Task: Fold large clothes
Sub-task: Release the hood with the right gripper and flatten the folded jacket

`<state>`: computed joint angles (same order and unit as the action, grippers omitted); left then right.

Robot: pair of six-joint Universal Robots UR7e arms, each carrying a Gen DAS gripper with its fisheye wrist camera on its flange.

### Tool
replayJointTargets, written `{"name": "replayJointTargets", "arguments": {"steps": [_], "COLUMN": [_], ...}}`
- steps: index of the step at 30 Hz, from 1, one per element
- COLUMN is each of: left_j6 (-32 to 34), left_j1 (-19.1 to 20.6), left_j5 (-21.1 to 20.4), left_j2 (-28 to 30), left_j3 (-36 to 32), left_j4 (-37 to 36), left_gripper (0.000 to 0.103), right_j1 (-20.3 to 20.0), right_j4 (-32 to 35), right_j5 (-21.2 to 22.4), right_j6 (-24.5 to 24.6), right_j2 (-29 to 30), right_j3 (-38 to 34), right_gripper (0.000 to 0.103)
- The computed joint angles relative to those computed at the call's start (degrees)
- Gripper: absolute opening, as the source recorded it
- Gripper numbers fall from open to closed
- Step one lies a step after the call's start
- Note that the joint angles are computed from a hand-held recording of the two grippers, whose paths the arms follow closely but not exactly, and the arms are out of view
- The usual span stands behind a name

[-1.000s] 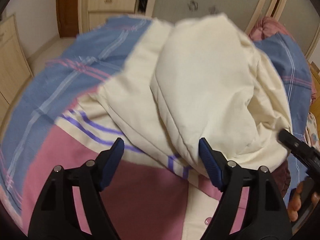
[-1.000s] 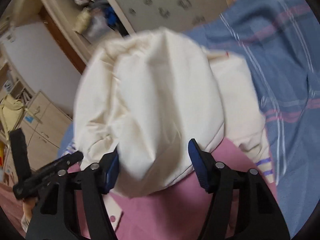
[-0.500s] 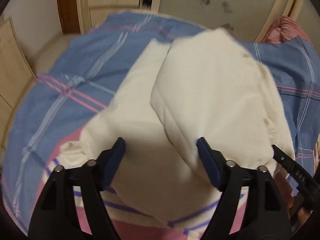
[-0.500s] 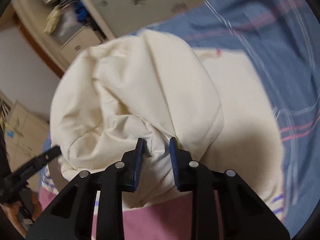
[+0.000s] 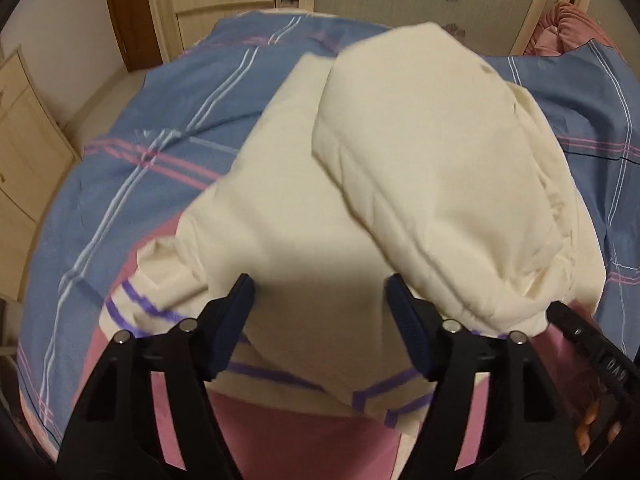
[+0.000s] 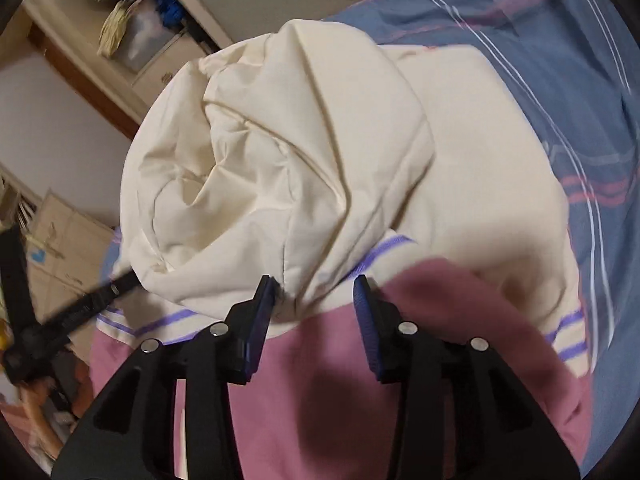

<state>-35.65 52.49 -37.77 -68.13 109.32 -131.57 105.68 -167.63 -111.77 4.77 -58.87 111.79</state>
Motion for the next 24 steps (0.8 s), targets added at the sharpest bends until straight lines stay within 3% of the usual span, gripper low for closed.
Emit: {"name": "replayJointTargets", "arguments": {"steps": [2, 3, 4, 6, 10, 13, 17, 20, 22, 24], "left_j6": [1.51, 1.29, 0.29, -3.63, -12.46, -13.79, -15.39, -15.67, -17.25, -17.84], "left_j1": [-2.16, -3.44, -4.78, -7.74, -11.37, -11.19, -9.16, -8.01, -9.49, -11.9], "left_j5": [0.82, 2.04, 3.51, 5.9, 8.23, 5.92, 3.21, 2.45, 1.78, 1.12], "left_j2": [-4.33, -6.49, -8.56, -13.51, -19.51, -20.42, -19.65, -19.09, -21.28, -25.89], "left_j3": [4.79, 6.91, 8.98, 13.67, 19.16, 20.89, 20.9, 20.92, 21.42, 22.91], "left_j4": [-3.44, -3.95, -3.91, -1.14, 9.98, 12.32, 14.43, 15.17, 17.73, 19.58], "left_gripper": [0.072, 0.077, 0.083, 0.084, 0.083, 0.083, 0.083, 0.083, 0.082, 0.082], "right_j1": [2.16, 3.78, 4.99, 7.33, 11.53, 9.83, 5.84, 5.04, 6.49, 8.03], "right_j4": [-2.39, -5.35, -7.72, -8.62, -9.81, -10.43, -9.99, -9.91, -9.22, -8.3], "right_j5": [-1.23, -2.66, -3.62, -4.31, -15.04, -18.67, -18.32, -19.43, -19.83, -18.05], "right_j6": [-1.82, -4.04, -5.63, -8.27, -8.75, -6.78, -4.96, -5.22, -5.75, -6.37], "right_j2": [-3.2, -4.82, -6.18, -9.56, -10.1, -8.48, -5.86, -3.89, -5.51, -10.94], "right_j3": [3.05, 5.36, 7.41, 11.92, 17.04, 18.0, 16.84, 15.89, 16.79, 20.16], "right_gripper": [0.053, 0.072, 0.077, 0.077, 0.077, 0.076, 0.076, 0.076, 0.076, 0.076]}}
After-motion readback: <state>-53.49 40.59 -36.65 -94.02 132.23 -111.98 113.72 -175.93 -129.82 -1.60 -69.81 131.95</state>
